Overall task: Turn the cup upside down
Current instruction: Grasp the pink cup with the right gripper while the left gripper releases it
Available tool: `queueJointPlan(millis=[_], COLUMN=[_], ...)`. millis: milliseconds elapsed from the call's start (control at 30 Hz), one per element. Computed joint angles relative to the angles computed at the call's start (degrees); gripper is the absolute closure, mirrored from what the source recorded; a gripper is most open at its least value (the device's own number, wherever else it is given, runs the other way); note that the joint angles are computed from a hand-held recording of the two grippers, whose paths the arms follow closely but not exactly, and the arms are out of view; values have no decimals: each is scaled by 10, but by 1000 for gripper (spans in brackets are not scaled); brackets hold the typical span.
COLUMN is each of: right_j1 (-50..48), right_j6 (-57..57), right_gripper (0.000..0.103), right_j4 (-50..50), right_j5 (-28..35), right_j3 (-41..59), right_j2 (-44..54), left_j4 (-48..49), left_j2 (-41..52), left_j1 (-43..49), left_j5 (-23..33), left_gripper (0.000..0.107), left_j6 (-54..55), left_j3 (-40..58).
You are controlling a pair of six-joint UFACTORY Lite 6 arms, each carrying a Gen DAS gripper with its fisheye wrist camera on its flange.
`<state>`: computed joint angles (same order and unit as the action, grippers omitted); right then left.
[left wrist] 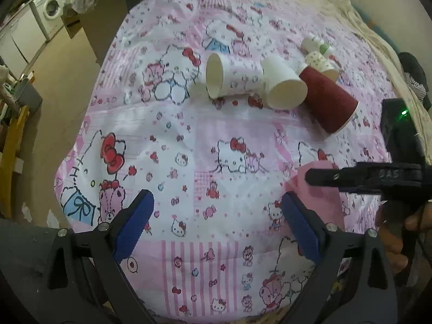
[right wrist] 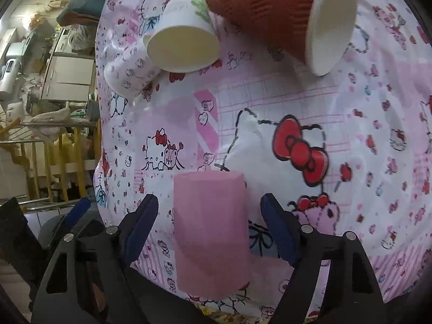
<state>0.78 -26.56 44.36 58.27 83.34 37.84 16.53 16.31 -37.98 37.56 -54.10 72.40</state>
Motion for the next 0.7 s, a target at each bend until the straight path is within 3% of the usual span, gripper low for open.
queueJointPlan(millis=[200, 333, 700], right_j1=[7, 2, -71], right_j6=[-8, -14, -102], right_gripper=[27, 43, 44], right_j4=[17, 12, 68], right_j5=[-13, -15, 7], right_j3=[-8, -7, -65], right_j2=[11, 15, -50], left_j4=[-11, -37, -22], left_j2=[45, 49, 24], left_j1=[-10, -10, -11], left_j5=[25, 16, -17], left_gripper=[13, 13, 13], left_j6=[31, 51, 30], left_j3=[46, 53, 31])
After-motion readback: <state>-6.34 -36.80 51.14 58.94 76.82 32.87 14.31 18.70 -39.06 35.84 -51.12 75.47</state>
